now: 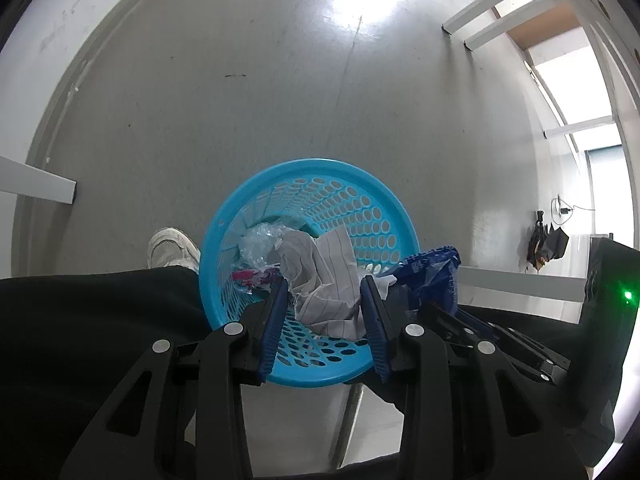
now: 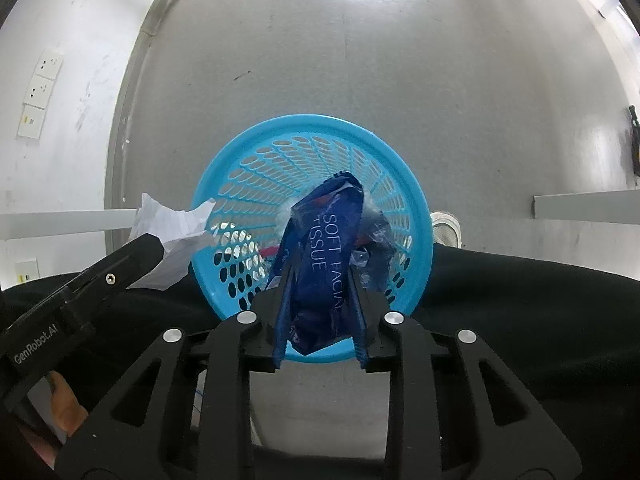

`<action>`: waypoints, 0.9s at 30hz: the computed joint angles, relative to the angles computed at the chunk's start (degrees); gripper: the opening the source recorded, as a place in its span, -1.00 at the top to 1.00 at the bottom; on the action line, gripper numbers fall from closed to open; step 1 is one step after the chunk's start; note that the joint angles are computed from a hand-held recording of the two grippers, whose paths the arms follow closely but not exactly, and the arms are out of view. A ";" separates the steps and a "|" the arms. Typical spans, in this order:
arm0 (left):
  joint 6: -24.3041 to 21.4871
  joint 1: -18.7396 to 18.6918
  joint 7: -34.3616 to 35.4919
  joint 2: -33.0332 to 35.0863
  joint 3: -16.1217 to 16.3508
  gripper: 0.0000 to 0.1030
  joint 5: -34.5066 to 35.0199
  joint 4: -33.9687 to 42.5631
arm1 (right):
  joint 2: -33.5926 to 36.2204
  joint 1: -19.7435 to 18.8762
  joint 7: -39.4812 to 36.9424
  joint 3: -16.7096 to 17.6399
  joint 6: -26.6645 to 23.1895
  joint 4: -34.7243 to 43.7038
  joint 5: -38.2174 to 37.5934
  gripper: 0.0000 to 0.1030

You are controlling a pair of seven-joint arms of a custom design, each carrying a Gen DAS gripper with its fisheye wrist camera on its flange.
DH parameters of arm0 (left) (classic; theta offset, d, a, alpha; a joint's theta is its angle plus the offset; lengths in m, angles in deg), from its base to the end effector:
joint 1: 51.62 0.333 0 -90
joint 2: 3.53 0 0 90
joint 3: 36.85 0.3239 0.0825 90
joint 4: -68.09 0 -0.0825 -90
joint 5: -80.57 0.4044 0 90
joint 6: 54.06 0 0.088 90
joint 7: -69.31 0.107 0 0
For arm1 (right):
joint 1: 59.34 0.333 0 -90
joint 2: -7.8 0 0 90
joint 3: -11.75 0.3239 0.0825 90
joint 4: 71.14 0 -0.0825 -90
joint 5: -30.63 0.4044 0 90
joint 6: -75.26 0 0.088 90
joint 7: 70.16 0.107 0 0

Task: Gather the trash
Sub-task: 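Open the left gripper and the right gripper to drop both items into the basket, then raise both tools back toward the remaining trash on the table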

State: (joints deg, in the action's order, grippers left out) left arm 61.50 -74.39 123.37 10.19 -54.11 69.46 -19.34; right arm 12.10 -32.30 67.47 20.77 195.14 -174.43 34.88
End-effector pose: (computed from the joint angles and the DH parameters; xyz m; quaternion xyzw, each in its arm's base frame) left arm 0.5267 -0.4293 0.5575 0.6979 -0.6930 0.1438 0.1095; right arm 0.5051 0.3692 0.5212 -0.6158 0.7796 0.0338 0.1094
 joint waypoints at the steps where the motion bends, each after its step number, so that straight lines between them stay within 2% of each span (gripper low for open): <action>1: 0.43 0.10 -0.02 -0.09 -0.02 0.25 -0.47 -0.20 | -0.06 0.01 0.11 0.00 0.15 -0.09 0.03 0.43; 2: 0.95 0.22 0.01 -0.21 -0.05 0.23 -0.98 -0.49 | -0.14 0.03 0.37 -0.01 0.26 -0.18 -0.16 0.34; 4: 1.04 0.18 0.14 -0.34 0.03 -0.10 -0.55 -0.62 | -0.58 0.08 0.99 0.00 0.93 -0.73 -0.44 0.18; 5: 1.10 0.14 0.24 -0.48 0.01 -0.15 -0.40 -0.71 | -0.85 0.09 1.24 0.01 1.41 -1.17 -0.53 0.15; 10: 1.72 0.15 -1.06 -1.77 0.18 -0.16 -0.18 -1.74 | -2.58 0.01 1.48 0.13 2.19 -2.33 -0.72 0.14; 15: 4.29 0.43 -0.75 -5.10 -0.01 -0.17 -0.85 -4.56 | -4.39 0.54 2.12 0.79 2.28 -2.54 -3.93 0.02; 23: 4.54 -0.77 -1.24 -7.88 -0.20 -0.17 4.84 -5.48 | -6.62 1.08 3.65 1.49 2.50 -3.28 -6.28 -0.09; 27: 5.01 -0.82 -1.57 -9.28 -0.26 -0.17 5.24 -6.36 | -8.29 1.17 3.87 1.78 3.09 -4.36 -6.40 -0.12</action>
